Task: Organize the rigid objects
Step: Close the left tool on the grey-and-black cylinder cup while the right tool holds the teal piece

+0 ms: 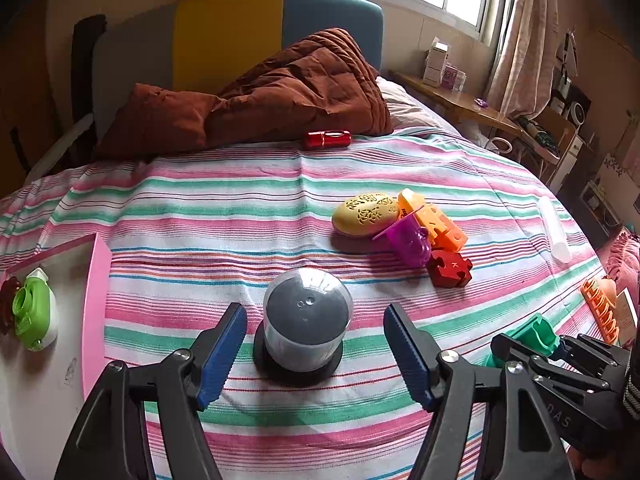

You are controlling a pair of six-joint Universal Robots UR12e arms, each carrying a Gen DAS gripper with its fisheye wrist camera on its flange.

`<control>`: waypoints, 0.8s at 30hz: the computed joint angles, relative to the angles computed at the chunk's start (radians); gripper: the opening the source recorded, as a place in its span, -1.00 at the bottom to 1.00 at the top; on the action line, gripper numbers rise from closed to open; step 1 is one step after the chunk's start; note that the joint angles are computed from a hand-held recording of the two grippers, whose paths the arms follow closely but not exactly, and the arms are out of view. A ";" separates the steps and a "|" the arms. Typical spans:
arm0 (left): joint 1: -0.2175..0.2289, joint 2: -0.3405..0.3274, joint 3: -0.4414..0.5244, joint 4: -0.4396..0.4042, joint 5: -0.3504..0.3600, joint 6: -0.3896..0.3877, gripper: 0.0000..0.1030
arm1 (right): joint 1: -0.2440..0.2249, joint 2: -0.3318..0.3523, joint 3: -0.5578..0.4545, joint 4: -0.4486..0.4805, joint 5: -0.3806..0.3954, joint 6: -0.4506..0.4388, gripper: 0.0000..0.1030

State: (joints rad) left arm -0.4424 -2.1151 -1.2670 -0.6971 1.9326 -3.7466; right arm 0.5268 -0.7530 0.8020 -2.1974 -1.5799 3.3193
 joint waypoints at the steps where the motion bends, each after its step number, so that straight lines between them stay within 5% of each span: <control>1: 0.001 -0.001 0.001 -0.001 -0.005 0.000 0.32 | 0.001 0.002 -0.003 0.002 -0.001 -0.003 -0.37; 9: 0.005 -0.007 0.012 -0.054 -0.005 -0.014 -0.12 | 0.008 0.003 -0.007 -0.005 -0.026 -0.034 -0.41; 24: 0.015 0.061 -0.088 0.066 -0.051 -0.058 -0.15 | 0.016 -0.001 0.005 -0.038 -0.022 -0.070 -0.41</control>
